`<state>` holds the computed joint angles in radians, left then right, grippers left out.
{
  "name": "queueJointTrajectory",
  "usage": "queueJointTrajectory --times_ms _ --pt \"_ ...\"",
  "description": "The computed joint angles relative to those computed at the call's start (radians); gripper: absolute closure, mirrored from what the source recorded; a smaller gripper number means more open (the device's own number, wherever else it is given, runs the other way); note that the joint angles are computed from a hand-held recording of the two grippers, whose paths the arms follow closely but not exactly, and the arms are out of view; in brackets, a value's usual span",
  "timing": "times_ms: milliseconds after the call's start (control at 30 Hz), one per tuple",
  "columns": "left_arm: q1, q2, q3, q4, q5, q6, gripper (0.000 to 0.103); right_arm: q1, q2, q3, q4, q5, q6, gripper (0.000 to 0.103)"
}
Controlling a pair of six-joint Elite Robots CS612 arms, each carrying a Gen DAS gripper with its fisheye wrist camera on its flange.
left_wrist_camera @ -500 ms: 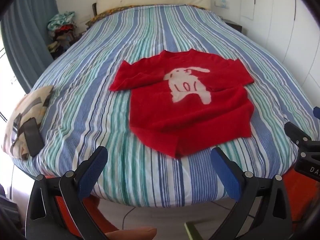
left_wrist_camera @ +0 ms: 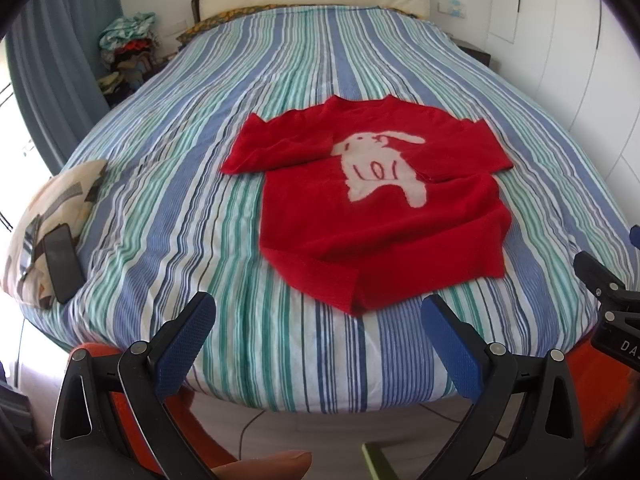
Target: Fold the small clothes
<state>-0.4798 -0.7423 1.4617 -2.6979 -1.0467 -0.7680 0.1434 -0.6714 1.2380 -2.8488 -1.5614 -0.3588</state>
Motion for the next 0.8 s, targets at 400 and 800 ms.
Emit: queueJointTrajectory --times_ms 400,800 --pt "-0.003 0.002 -0.006 0.026 0.008 0.005 0.001 0.0 0.001 -0.001 0.001 -0.006 -0.001 0.0" --pt "-0.003 -0.001 -0.005 0.027 0.003 0.007 0.001 0.0 0.0 -0.001 0.002 -0.005 0.001 0.0"
